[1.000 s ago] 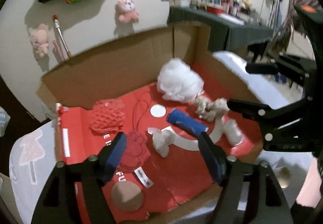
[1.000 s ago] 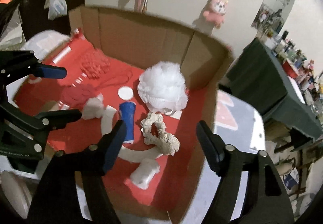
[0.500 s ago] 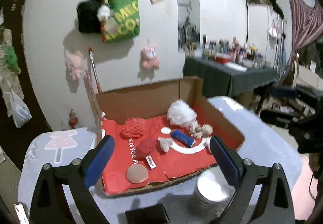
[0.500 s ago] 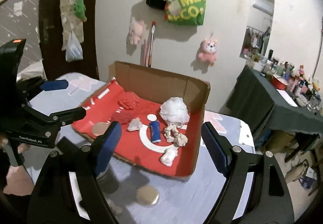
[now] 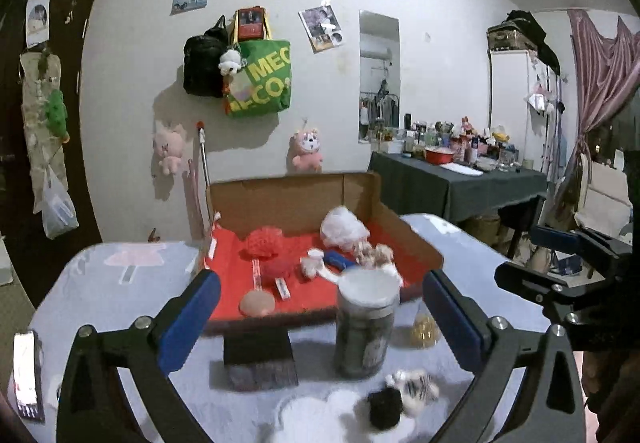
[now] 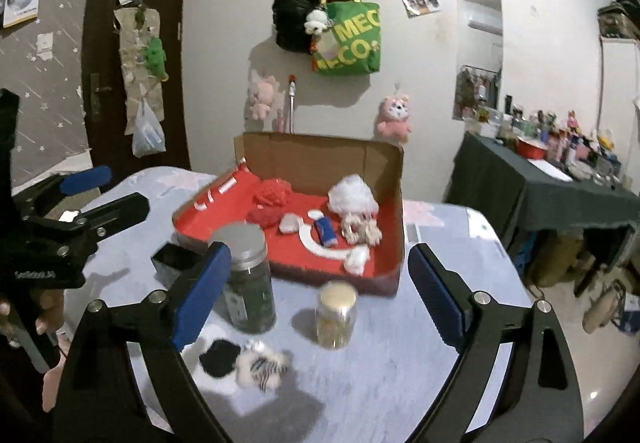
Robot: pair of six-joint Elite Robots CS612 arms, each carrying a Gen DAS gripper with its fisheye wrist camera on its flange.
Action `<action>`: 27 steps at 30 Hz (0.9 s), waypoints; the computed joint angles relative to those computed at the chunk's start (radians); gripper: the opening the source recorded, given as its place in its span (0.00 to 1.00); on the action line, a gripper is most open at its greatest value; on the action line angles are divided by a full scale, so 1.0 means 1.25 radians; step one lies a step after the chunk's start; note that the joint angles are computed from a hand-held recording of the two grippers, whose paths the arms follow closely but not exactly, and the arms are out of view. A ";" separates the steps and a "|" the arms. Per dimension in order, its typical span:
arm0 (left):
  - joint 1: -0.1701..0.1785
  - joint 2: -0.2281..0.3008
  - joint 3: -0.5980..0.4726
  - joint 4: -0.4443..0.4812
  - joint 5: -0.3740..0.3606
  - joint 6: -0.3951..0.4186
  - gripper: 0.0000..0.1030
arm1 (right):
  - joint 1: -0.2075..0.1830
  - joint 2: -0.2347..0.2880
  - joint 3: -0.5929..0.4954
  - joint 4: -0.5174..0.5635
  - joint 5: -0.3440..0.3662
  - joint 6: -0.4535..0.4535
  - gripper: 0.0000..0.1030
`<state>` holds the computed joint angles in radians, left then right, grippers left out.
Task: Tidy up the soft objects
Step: 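Move both open tools back out of the box toward the table items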
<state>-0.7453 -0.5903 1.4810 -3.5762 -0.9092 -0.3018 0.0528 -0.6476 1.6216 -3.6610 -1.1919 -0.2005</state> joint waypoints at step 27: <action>0.011 0.041 0.037 0.192 -0.088 -0.209 1.00 | 0.005 0.083 -0.015 0.155 -0.003 0.015 0.88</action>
<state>-0.7319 -0.5396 1.5269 -3.3362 -1.0196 -0.5632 0.0586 -0.5437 1.6026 -3.4670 -1.1951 -0.1820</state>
